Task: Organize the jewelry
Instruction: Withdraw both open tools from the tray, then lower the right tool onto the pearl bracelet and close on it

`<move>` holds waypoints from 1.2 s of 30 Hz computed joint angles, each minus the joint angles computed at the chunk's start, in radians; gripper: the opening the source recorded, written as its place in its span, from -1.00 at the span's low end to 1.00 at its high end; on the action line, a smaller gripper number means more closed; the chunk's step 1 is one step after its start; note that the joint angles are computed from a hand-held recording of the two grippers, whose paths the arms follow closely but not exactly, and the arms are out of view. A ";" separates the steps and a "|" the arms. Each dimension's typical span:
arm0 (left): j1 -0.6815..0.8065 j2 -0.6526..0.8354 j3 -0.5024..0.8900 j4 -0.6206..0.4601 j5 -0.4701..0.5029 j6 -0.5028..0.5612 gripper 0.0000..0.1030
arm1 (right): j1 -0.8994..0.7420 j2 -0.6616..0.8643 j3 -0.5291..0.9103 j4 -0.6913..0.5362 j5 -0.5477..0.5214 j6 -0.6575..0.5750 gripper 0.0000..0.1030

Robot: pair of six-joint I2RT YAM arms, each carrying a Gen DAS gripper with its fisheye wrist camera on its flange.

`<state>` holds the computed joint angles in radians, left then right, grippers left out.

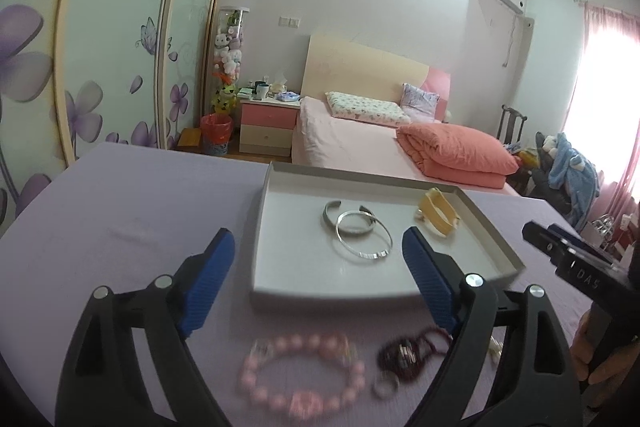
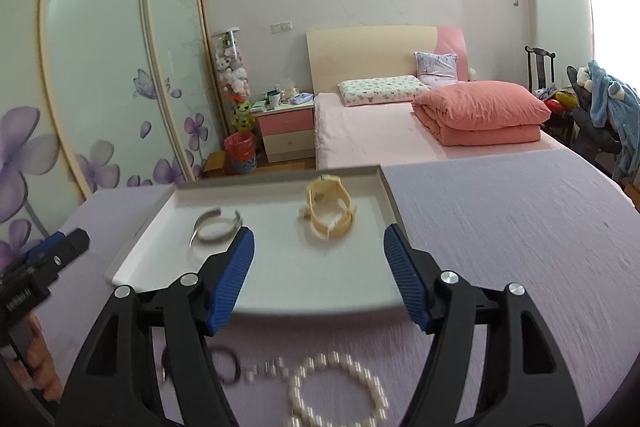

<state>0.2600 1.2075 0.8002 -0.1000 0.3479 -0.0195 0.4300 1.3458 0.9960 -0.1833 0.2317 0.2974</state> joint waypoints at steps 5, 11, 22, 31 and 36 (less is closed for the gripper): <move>0.115 -0.191 -0.129 -0.055 0.090 0.015 0.67 | 0.033 -0.111 -0.112 -0.043 0.001 0.020 0.31; 0.233 -0.331 -0.211 -0.132 0.159 0.073 0.68 | 0.078 -0.180 -0.183 -0.092 0.004 0.050 0.29; 0.292 -0.393 -0.242 -0.166 0.211 0.117 0.71 | 0.019 -0.096 -0.160 -0.191 -0.014 0.111 -0.16; 0.294 -0.398 -0.242 -0.171 0.213 0.116 0.71 | -0.020 0.025 -0.080 -0.271 -0.024 0.109 -0.39; 0.291 -0.391 -0.243 -0.165 0.209 0.118 0.71 | -0.003 0.016 -0.080 -0.298 0.015 0.107 -0.71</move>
<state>0.5510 0.8160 0.5568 -0.2651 0.5567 0.0987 0.4270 1.3614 0.9159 -0.4818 0.2467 0.4049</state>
